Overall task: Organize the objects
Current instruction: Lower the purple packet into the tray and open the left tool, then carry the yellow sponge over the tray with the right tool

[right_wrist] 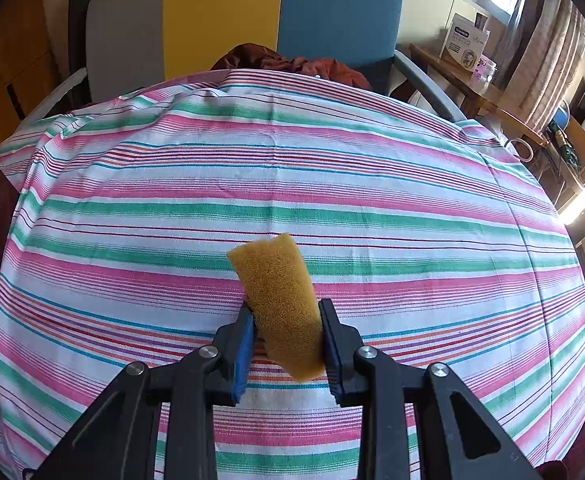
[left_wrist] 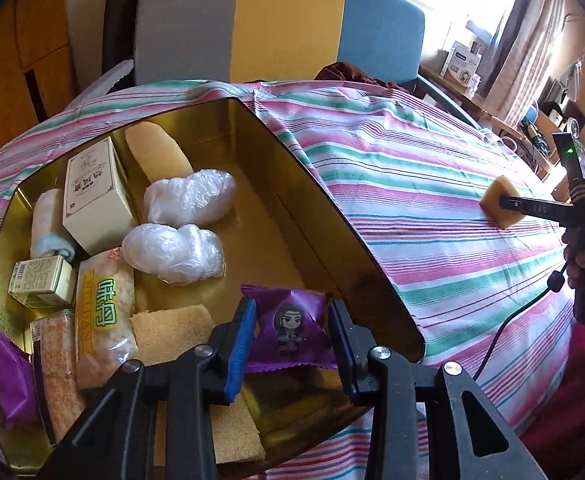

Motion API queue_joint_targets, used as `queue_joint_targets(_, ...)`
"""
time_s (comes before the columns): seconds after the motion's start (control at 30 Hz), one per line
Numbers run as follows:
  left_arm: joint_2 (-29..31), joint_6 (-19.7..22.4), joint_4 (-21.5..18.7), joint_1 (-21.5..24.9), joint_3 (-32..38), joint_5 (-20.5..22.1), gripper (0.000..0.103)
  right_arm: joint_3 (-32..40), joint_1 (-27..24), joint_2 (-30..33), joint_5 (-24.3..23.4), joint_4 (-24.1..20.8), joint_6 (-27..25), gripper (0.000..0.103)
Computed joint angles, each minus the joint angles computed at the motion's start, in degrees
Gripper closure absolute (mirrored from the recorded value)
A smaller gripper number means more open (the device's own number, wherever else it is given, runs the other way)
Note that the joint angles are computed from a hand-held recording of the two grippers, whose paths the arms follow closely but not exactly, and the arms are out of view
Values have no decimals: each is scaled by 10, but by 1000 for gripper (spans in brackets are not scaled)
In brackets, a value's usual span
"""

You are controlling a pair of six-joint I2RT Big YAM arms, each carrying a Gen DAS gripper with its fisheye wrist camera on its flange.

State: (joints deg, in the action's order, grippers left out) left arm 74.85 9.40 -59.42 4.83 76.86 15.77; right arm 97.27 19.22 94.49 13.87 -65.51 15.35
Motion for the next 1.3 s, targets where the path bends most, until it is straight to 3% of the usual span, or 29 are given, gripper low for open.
queue_joint_targets(0.27, -19, 15, 31, -13, -23, -40, 64, 0, 0, 0, 1, 0, 0, 73)
queue_joint_targets(0.6, -44, 19, 58, -10, -36, -48, 57, -1, 3, 1, 10, -1, 0, 73)
queue_joint_targets(1.0, -64, 14, 73, 15, -39, -32, 52, 15, 17, 3, 11, -22, 8, 74)
queue_joint_targets(1.3, -75, 1, 81, 44, -42, -4, 52, 50, 82, 5, -30, -22, 21, 74)
